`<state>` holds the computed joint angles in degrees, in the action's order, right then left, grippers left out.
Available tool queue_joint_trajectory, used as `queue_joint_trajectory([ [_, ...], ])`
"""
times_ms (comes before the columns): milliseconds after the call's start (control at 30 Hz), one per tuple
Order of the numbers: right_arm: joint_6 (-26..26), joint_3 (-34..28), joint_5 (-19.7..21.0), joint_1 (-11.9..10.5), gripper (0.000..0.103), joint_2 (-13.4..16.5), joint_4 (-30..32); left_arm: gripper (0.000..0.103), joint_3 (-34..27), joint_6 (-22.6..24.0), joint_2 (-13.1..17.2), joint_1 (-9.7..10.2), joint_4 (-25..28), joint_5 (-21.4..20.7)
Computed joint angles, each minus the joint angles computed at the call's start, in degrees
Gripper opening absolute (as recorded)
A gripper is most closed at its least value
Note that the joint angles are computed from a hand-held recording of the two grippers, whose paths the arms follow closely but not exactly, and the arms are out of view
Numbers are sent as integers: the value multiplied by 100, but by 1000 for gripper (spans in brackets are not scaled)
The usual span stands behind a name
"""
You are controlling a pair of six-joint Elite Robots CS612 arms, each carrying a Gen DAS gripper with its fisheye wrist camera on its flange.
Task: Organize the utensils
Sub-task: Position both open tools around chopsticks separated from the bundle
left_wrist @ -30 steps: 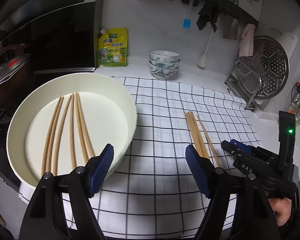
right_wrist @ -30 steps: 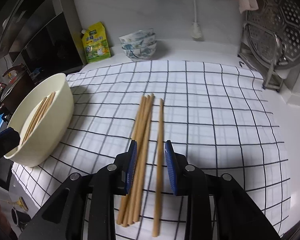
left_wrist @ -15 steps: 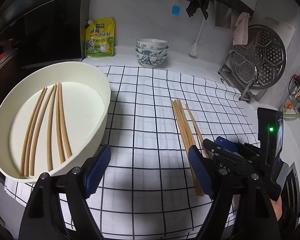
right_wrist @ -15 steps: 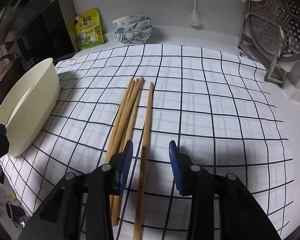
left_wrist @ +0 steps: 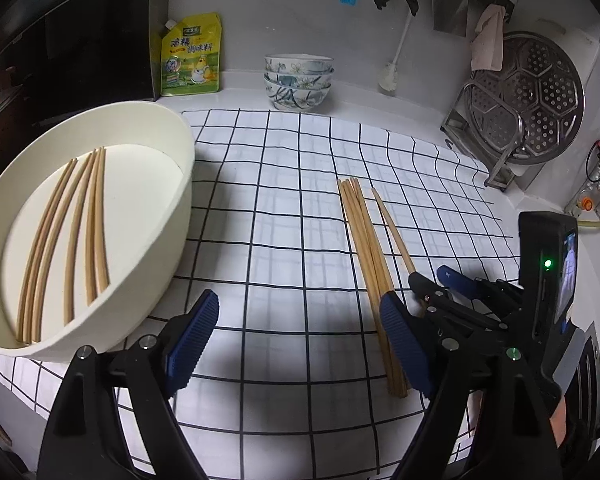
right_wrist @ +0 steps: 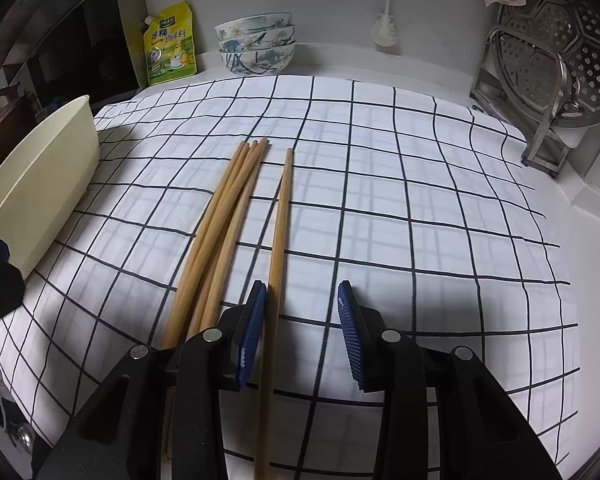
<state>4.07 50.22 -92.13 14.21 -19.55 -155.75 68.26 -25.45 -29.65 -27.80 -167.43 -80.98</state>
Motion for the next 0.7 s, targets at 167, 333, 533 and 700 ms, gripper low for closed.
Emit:
queue_joint_trajectory([
  [167, 156, 103, -18, -65, 36, -46, -70, 81, -245, -5, 147, -27, 226, -13],
  [333, 346, 214, -38, -136, 36, -96, -137, 81, -541, -7, 313, -50, 552, 49],
  [533, 594, 333, 127, -236, 36, -154, -213, 81, -914, -110, 521, -54, 961, 103],
  [700, 659, 419, 360, -278, 36, -194, -361, 81, -1164, -124, 656, -57, 1253, 130],
])
